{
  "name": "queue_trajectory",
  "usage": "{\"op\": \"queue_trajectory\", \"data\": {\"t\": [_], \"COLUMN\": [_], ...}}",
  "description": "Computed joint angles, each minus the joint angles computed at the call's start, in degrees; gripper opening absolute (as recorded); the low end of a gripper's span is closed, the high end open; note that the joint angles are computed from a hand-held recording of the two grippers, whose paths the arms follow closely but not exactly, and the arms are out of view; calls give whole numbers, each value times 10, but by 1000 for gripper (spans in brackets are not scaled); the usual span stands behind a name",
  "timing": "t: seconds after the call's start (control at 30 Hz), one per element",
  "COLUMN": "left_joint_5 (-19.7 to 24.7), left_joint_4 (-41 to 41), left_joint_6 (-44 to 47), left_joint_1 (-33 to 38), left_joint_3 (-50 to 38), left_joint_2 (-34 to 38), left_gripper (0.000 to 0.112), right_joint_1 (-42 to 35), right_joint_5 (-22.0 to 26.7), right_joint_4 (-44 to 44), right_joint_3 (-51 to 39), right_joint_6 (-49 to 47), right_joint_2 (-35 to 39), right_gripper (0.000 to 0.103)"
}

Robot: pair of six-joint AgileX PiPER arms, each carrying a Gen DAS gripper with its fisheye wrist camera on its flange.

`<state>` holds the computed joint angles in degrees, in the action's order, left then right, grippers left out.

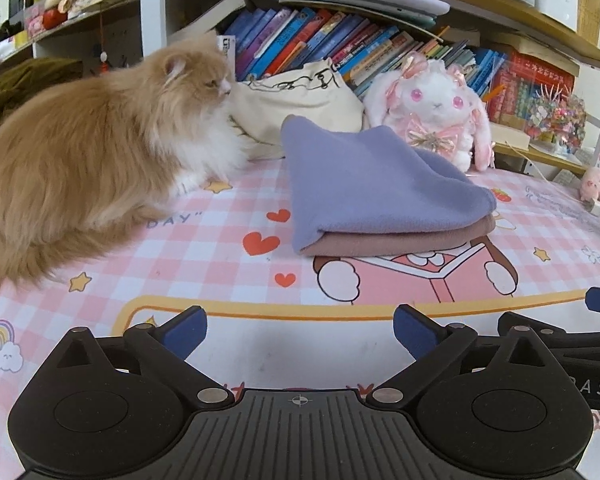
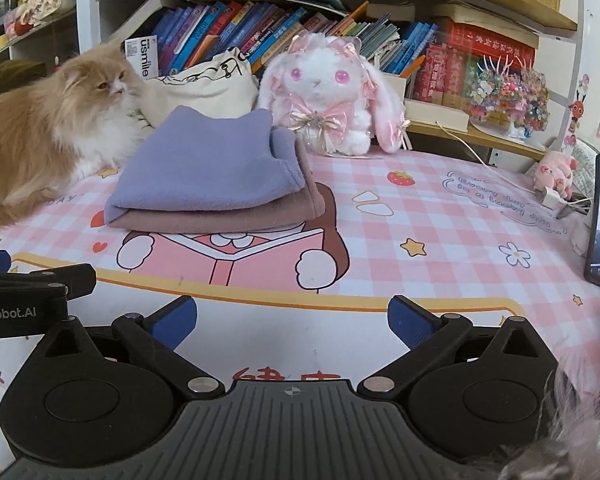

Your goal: Fold clothes

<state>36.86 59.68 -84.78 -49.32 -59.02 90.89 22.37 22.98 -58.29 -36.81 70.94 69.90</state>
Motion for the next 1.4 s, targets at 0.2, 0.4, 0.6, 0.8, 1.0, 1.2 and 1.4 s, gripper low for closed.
{"op": "queue_trajectory", "data": {"t": [0.2, 0.4, 0.6, 0.8, 1.0, 1.2, 1.4], "left_joint_5": [-10, -16, -14, -8, -5, 2, 1], "left_joint_4": [-7, -25, -33, -42, -47, -58, -68], "left_joint_6": [0, 19, 29, 40, 44, 53, 64], "left_joint_1": [4, 6, 4, 2, 2, 3, 6], "left_joint_3": [9, 7, 5, 1, -2, -10, -13], "left_joint_2": [-6, -5, -4, -2, -1, 5, 8], "left_gripper": [103, 103, 103, 103, 103, 103, 103], "right_joint_1": [7, 3, 2, 3, 2, -1, -5], "right_joint_5": [10, 13, 17, 20, 22, 20, 18], "right_joint_4": [2, 9, 20, 32, 41, 46, 53], "right_joint_3": [2, 2, 2, 3, 3, 3, 1], "right_joint_6": [3, 1, -9, -22, -30, -35, -44], "right_joint_2": [-2, -2, -4, -5, -7, -6, -3], "right_gripper": [103, 103, 103, 103, 103, 103, 103]}}
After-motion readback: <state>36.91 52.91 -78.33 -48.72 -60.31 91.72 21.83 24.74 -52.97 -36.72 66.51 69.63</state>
